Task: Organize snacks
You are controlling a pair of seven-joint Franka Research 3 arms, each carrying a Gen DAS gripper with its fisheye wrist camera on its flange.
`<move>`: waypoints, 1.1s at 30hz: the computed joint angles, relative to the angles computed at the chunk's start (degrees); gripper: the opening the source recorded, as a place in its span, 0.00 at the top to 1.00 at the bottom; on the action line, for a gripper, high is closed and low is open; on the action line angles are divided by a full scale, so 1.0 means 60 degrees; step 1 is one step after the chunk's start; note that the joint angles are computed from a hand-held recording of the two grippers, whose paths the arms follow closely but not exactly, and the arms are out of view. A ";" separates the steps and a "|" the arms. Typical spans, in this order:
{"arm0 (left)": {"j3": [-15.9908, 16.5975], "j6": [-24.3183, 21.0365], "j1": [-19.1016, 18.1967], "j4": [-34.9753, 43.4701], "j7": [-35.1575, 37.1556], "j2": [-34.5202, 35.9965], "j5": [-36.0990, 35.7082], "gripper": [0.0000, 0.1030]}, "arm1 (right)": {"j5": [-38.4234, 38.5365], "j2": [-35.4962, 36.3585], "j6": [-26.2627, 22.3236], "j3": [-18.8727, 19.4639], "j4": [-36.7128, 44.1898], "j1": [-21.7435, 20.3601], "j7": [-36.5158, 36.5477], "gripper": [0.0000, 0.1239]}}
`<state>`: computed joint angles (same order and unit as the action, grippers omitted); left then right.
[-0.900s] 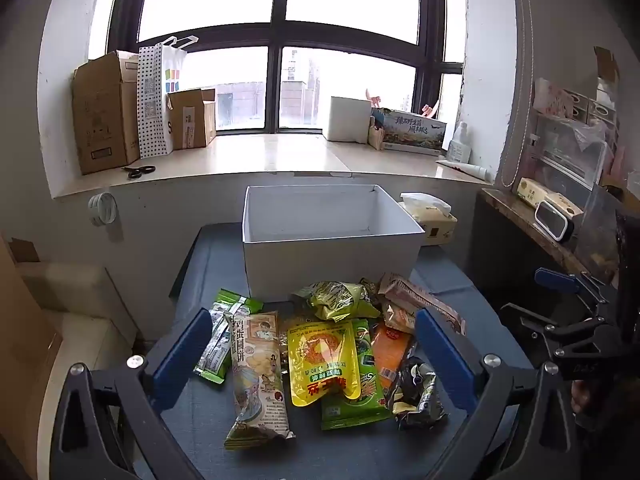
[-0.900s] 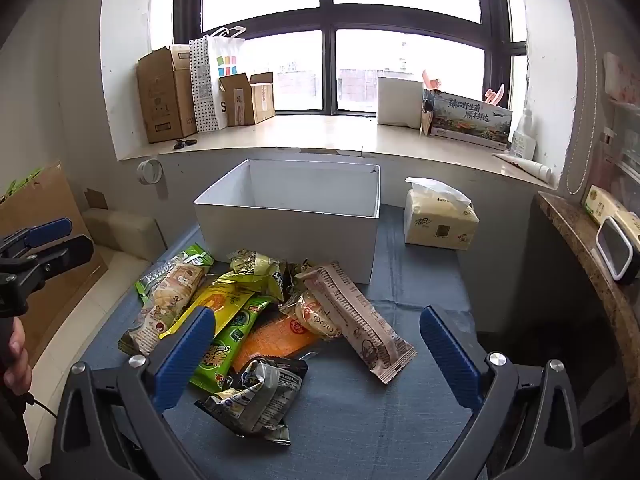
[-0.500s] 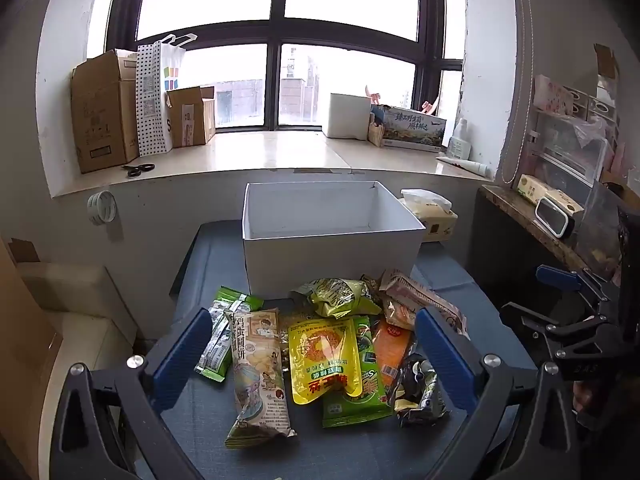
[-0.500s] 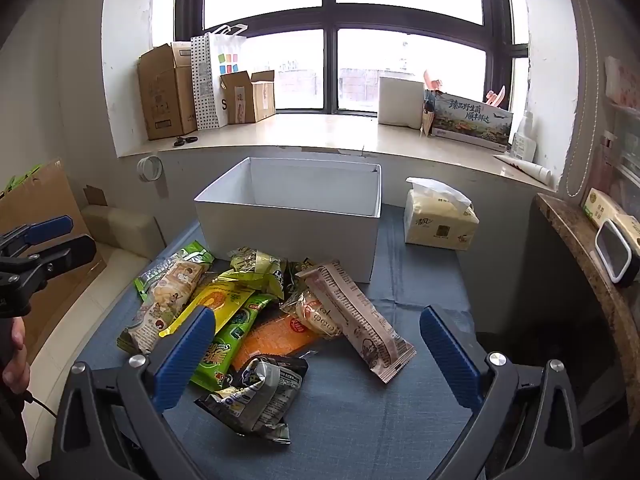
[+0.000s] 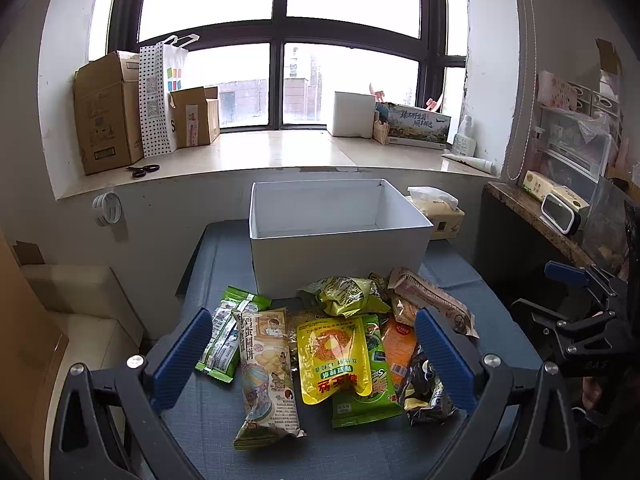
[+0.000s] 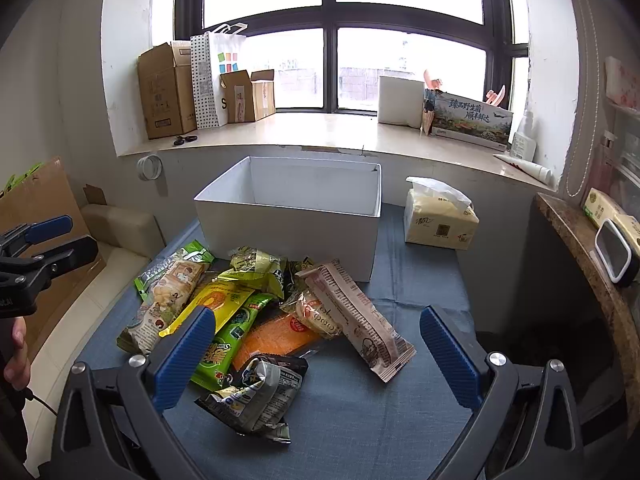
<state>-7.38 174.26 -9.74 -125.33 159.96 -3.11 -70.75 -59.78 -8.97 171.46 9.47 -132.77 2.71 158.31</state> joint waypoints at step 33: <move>-0.0083 0.0082 0.0106 0.0092 -0.0042 0.0164 0.0100 0.00 | 0.0746 0.0064 0.0030 0.0013 -0.0088 -0.0010 -0.0622 0.17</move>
<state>-7.88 174.75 -9.11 -124.78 159.71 -2.12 -70.15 -55.31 -8.58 171.64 9.55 -133.30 2.65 154.58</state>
